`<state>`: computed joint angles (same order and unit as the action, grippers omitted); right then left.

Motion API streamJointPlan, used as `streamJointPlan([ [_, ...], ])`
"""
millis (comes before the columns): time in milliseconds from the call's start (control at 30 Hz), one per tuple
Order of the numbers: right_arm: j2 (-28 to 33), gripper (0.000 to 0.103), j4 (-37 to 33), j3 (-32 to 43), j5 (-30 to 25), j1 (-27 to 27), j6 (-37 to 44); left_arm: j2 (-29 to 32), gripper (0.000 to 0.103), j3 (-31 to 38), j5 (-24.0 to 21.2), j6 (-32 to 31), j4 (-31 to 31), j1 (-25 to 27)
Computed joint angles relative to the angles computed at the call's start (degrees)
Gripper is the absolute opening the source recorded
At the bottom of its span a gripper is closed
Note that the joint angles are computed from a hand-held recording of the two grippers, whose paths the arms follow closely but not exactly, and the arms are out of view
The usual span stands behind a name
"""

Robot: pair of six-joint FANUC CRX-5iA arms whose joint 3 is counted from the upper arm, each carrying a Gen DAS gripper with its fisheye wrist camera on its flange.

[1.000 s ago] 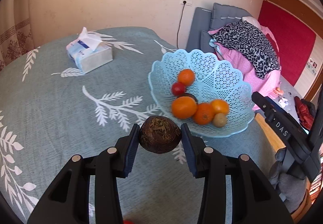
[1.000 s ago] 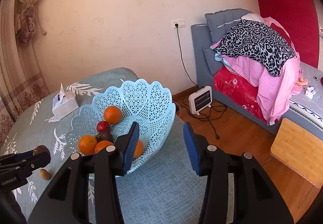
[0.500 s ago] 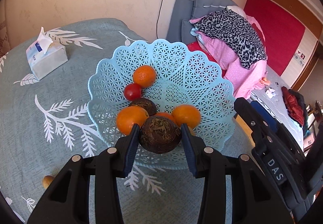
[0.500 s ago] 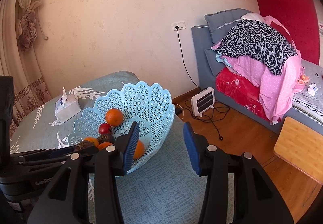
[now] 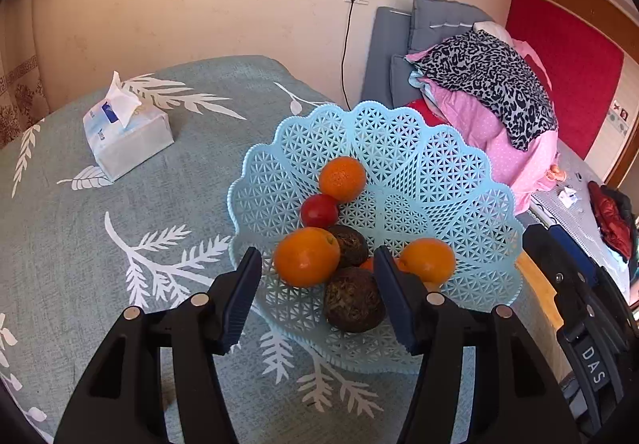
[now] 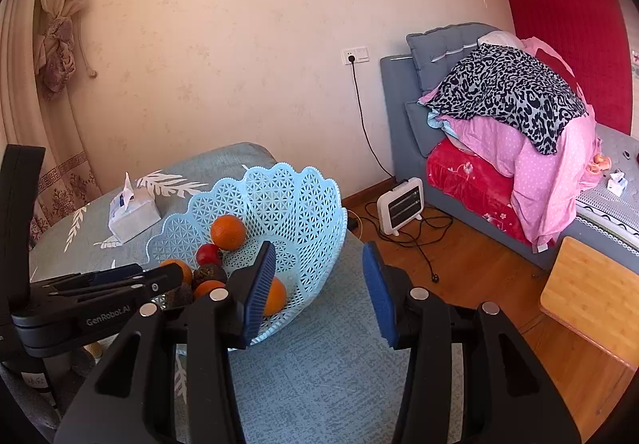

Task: Organize fruits
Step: 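Drop small brown fruit in basket with right tool while left tool lowers dark fruit in, then grasp small brown fruit with left tool while right tool approaches red tomato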

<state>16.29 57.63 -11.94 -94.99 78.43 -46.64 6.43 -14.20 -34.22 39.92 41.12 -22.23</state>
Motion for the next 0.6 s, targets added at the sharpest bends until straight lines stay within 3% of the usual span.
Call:
streamJointPlan([
  [200,0.0,0.047,0.1,-0.1,0.1,0.0,-0.2,-2.7,0.060,-1.8,-0.2,-3.6,3.8,1.9],
  [300,-0.1,0.047,0.1,-0.2,0.3,0.0,0.0,-4.0,0.067,-2.6,-0.5,-4.2,4.6,3.5],
  [600,0.2,0.047,0.1,0.3,0.7,-0.3,1.4,-6.0,0.067,-3.5,-2.3,-2.4,3.0,9.4],
])
